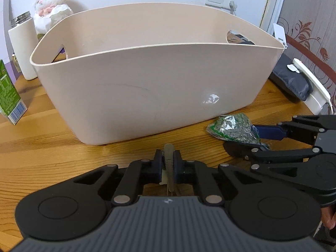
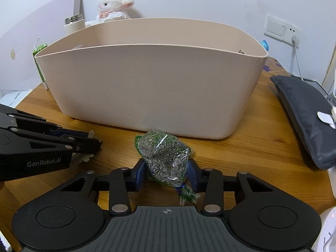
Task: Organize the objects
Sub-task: 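Release the stick item and herb bag into the basket with both tools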
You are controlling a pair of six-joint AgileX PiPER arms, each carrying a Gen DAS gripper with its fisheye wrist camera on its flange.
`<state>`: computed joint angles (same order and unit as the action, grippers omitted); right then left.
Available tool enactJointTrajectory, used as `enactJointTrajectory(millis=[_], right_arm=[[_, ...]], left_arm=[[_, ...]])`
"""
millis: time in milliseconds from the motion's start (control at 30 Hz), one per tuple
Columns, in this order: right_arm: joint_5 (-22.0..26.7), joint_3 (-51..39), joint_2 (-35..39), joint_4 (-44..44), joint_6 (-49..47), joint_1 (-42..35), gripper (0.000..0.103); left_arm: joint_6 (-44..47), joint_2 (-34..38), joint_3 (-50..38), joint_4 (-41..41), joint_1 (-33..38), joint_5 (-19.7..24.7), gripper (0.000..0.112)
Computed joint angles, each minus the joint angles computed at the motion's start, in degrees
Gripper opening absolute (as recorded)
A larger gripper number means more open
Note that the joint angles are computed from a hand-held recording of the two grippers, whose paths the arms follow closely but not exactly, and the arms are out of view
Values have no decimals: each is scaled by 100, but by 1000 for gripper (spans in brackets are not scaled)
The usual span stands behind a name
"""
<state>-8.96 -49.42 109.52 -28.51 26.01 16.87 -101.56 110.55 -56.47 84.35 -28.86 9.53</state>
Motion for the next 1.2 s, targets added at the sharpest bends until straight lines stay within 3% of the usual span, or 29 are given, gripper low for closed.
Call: enactJointTrajectory(millis=[233, 400, 767, 1000, 1200], right_arm=[[-157, 365, -428, -347, 279, -128, 38], [-275, 668, -962, -258, 132, -167, 38], [-505, 814, -2063, -1095, 937, -409, 38], [-296, 142, -2039, -776, 750, -377, 38], [59, -739, -1474, 125, -25, -272, 38]], left_arm=[[-111, -240, 245, 18, -11, -4, 11], [-479, -651, 503, 398, -171, 263, 11], [22, -1693, 628, -23, -531, 933, 12], [981, -1798, 11, -563, -479, 1235, 12], [2350, -1118, -1176, -1827, -173, 1488, 12]])
